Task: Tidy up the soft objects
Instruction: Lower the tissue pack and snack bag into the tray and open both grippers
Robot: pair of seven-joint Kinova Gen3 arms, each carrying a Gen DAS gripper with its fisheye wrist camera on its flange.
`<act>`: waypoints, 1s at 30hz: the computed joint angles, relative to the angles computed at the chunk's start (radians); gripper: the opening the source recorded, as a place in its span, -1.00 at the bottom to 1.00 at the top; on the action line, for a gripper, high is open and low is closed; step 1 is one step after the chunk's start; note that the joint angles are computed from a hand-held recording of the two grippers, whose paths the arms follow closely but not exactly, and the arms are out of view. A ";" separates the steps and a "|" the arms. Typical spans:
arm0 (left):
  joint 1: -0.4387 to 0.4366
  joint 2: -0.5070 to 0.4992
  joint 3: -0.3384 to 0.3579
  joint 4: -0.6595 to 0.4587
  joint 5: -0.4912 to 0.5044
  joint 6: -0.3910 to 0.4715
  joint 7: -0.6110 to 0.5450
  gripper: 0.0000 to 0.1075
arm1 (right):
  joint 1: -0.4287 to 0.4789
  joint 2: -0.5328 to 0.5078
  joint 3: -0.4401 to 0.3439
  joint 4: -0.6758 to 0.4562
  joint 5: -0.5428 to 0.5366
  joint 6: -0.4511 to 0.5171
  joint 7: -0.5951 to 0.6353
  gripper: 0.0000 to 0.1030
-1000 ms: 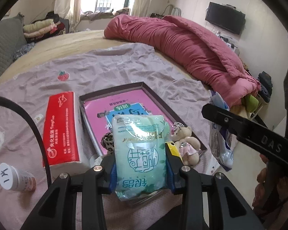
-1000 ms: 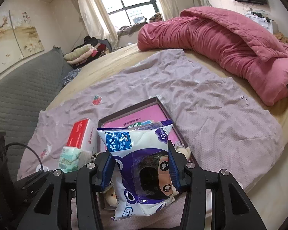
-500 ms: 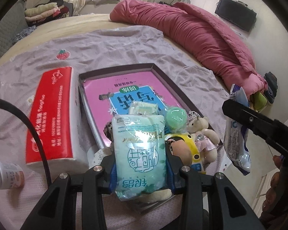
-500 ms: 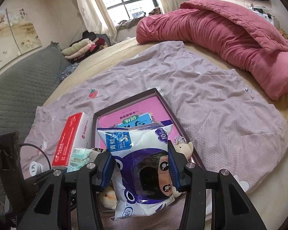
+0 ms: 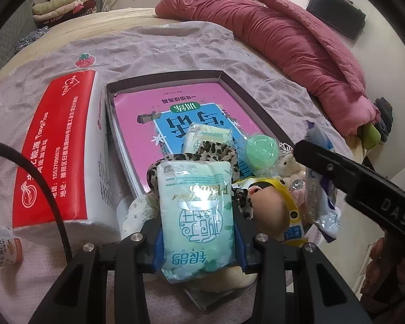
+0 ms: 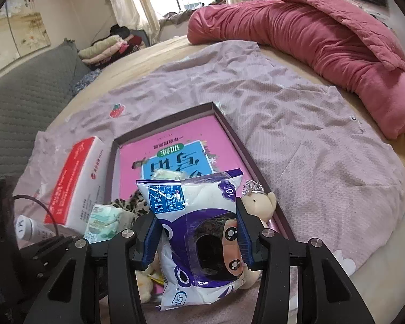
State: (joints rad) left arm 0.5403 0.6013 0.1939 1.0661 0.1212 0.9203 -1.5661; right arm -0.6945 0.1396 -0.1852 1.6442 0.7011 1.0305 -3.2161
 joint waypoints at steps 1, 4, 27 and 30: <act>0.000 0.000 0.000 0.000 0.000 0.000 0.000 -0.24 | 0.001 0.007 0.000 -0.003 -0.003 0.000 0.005 -0.03; -0.003 0.001 0.002 0.000 0.003 -0.001 -0.003 -0.24 | 0.003 0.020 0.006 -0.008 -0.011 -0.003 0.020 -0.02; -0.015 -0.007 0.010 0.022 0.026 -0.022 -0.017 -0.23 | -0.013 0.066 0.058 0.034 0.001 -0.074 -0.030 0.33; -0.018 -0.009 0.012 0.025 0.029 -0.024 -0.020 -0.23 | -0.024 0.058 0.052 0.043 0.028 -0.062 -0.060 0.37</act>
State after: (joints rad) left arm 0.5221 0.5926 0.2058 1.0912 0.1506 0.8961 -1.5862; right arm -0.7183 0.1978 -0.1328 1.6877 0.7296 0.9690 -3.2756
